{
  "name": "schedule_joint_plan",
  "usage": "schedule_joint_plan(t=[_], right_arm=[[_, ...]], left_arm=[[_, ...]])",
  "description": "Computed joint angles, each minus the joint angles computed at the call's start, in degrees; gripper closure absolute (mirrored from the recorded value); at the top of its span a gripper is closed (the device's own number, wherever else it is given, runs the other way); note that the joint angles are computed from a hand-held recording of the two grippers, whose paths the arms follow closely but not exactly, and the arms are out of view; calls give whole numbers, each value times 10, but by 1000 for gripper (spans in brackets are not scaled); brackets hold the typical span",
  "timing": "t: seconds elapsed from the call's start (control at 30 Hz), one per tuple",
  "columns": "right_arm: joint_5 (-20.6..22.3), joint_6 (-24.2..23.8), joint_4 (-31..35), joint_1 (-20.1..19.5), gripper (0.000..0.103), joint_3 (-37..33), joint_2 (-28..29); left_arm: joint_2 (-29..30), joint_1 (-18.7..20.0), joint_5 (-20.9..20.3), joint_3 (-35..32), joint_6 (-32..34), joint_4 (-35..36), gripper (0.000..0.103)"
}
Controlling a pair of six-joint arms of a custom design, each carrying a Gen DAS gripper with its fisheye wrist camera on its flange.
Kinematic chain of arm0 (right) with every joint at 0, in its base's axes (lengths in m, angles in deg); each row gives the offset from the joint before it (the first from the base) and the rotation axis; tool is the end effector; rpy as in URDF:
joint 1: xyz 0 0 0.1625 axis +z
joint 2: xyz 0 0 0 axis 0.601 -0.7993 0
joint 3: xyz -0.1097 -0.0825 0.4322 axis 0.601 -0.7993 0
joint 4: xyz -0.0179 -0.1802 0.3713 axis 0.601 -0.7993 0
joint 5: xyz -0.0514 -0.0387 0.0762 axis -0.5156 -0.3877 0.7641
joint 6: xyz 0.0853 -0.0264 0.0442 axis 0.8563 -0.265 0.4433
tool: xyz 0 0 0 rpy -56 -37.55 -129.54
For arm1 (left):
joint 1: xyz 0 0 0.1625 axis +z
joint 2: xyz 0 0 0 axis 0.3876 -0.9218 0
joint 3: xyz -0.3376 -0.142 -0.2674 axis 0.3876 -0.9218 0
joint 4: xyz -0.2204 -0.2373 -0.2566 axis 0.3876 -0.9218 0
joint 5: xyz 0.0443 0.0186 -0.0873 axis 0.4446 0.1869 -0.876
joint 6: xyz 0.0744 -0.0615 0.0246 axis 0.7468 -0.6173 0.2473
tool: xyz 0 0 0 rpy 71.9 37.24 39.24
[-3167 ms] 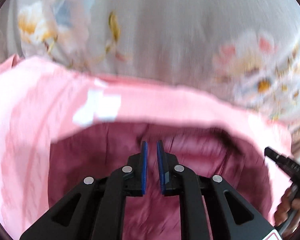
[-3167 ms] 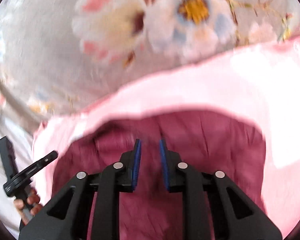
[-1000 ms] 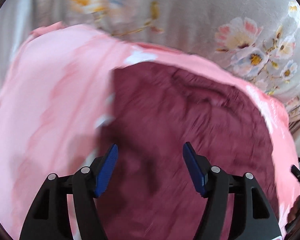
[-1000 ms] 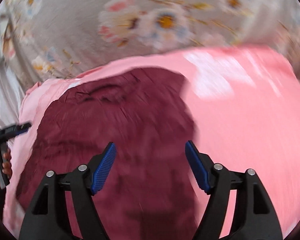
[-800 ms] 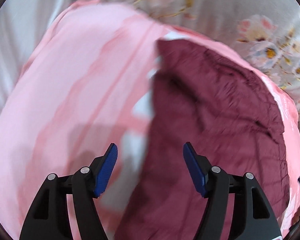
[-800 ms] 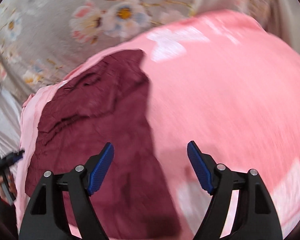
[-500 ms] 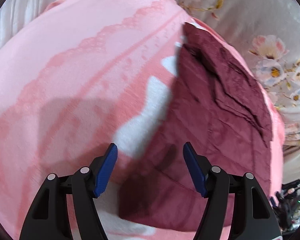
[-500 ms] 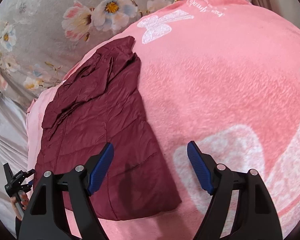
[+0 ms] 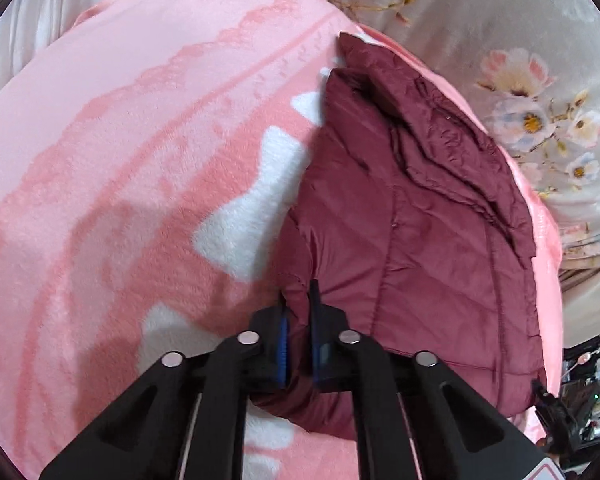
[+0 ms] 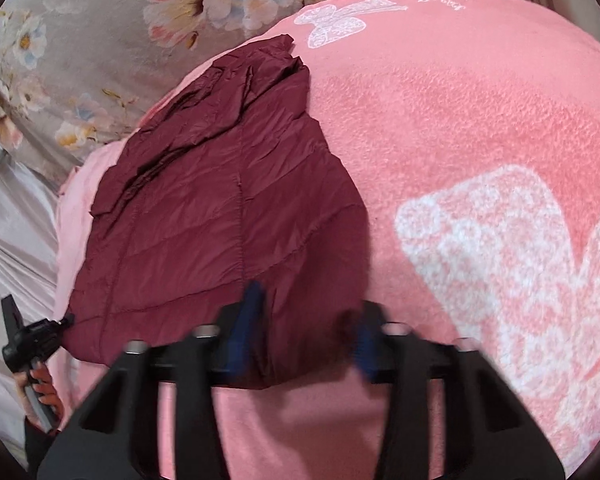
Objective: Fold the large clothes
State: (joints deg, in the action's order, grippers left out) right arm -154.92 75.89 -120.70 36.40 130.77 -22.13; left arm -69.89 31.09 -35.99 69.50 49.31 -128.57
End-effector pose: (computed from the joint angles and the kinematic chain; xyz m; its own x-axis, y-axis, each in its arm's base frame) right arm -0.0236 -0.4165 0.4240 -0.7947 0.5884 0.1491 0.1564 0.4358 -0.8863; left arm -0.3250 -0.7385 0.0873 -0.9047 0.2691 -0.3302 0.3632 0.8924 -0.2679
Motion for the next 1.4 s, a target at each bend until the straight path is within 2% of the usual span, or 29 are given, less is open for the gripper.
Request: schedule_joint_plan(t=[0.1,0.4,0.5,0.7,0.77,0.87,0.97,1.0,1.1,1.17,1.3,1.4], right_arm=[[3,-12,-43,18,97,13,-8],[-59,-96,-205,147,99,68,-55],[-109,-140,-253,219,99,80,-67],[-204,-221,-318,349,99,64,-53],[-212,-227,-316,365,99,52,-50],[-174,-206,-269,332,99,30,-61],[-139,-184,-227,276,99,-6,-50],[-121,-161,-196,248,99,-22,-50],[-88,-119,-145,188,99,-62,-30],[-74,-97,-105,148,99,-104,1],[-87,-92,-74,112,99,-167,70],[-89,-78,-49,85,99,-208,110]], left_arm=[[-20,-7,-16,24,11,-28,101],[-140,-49,-52,132,50,-89,101],[-185,-65,-56,170,56,-108,101],[-249,-97,-53,212,65,-126,101],[-257,-106,-51,212,69,-132,101],[-239,-113,-40,186,83,-126,101],[-185,-118,7,129,106,-108,101],[-157,-116,26,97,106,-95,101],[-87,-101,43,5,98,-46,100],[-39,-89,62,-60,95,-11,100],[69,-65,104,-209,82,78,99],[127,-52,124,-288,75,121,97]])
